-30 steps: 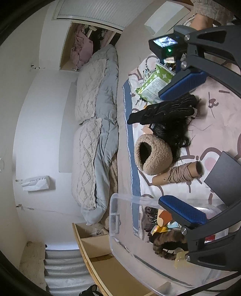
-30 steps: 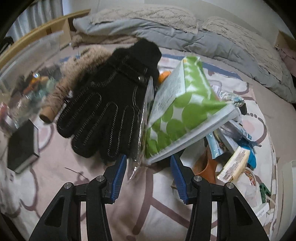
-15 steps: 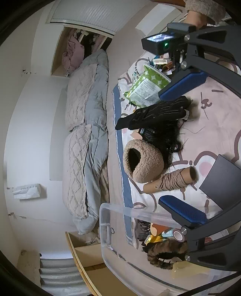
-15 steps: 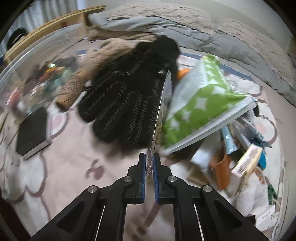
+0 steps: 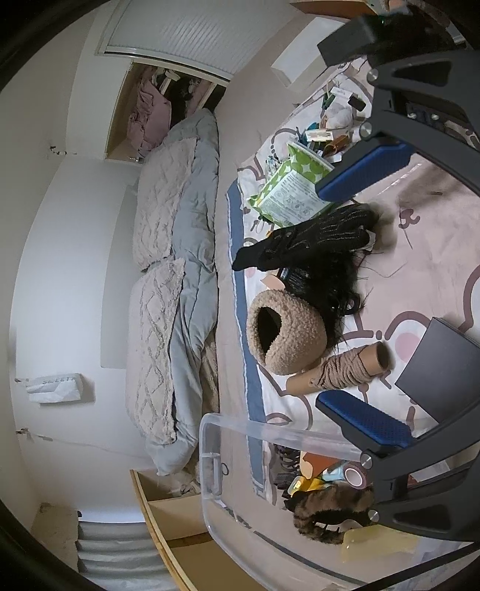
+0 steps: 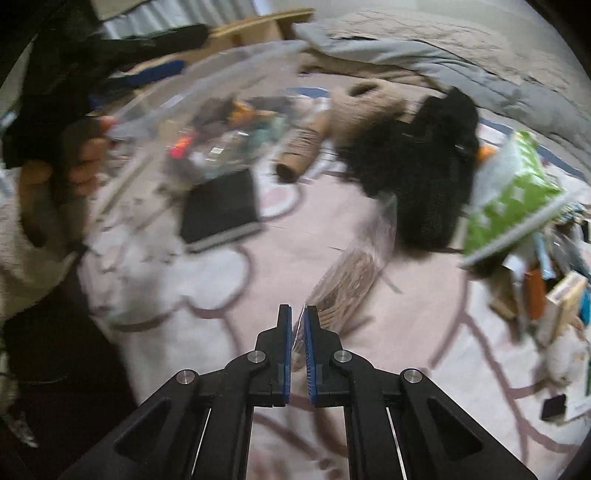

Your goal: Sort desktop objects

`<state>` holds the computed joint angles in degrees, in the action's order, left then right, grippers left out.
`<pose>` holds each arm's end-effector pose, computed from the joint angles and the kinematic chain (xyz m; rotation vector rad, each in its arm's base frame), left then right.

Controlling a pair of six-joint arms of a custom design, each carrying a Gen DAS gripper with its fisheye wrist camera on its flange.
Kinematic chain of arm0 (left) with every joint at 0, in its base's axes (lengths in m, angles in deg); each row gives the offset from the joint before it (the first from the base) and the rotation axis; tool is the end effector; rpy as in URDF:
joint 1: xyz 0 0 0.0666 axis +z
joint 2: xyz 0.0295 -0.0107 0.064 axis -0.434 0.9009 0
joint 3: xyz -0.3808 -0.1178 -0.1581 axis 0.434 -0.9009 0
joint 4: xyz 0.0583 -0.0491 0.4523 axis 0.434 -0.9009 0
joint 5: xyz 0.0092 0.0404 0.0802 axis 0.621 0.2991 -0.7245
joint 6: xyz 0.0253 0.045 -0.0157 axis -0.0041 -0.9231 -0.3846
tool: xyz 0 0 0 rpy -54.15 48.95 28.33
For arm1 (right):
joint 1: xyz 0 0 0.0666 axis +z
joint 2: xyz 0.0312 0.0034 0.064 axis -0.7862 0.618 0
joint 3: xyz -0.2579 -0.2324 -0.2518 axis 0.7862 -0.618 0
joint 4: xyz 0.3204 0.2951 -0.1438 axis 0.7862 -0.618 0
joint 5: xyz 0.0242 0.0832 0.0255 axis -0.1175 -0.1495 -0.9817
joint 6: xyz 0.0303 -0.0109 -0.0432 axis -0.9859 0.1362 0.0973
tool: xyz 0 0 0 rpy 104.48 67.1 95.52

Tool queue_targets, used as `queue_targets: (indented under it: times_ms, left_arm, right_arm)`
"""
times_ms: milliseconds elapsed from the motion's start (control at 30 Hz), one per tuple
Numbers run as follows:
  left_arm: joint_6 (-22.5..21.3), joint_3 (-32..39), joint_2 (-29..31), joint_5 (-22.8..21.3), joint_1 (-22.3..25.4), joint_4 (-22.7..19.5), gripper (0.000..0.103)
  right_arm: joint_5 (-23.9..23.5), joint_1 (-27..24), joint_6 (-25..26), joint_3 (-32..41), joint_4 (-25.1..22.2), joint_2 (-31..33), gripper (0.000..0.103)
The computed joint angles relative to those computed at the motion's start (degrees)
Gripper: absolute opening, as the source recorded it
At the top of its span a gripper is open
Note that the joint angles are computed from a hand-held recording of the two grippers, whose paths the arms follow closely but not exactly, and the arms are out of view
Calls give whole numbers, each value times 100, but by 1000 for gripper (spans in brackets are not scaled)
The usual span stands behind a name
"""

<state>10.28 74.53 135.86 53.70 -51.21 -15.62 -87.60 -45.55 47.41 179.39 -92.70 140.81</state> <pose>0.6304 -0.2994 0.6477 0.3202 2.1428 -0.2853 0.5927 0.0818 0.6021 -0.6404 2.5315 0.6093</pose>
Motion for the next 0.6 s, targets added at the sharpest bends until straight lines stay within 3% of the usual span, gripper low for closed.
queue_targets:
  times_ms: [200, 367, 600]
  left_arm:
    - [-12, -106, -88, -37, 1, 129, 102]
    - [-23, -103, -70, -34, 23, 71, 102]
    - [-24, -130, -74, -32, 32, 119, 102]
  right_arm:
    - [-773, 104, 173, 162, -161, -58, 7]
    - [14, 146, 196, 65, -47, -47, 7]
    - [528, 28, -208, 147, 491, 253, 7]
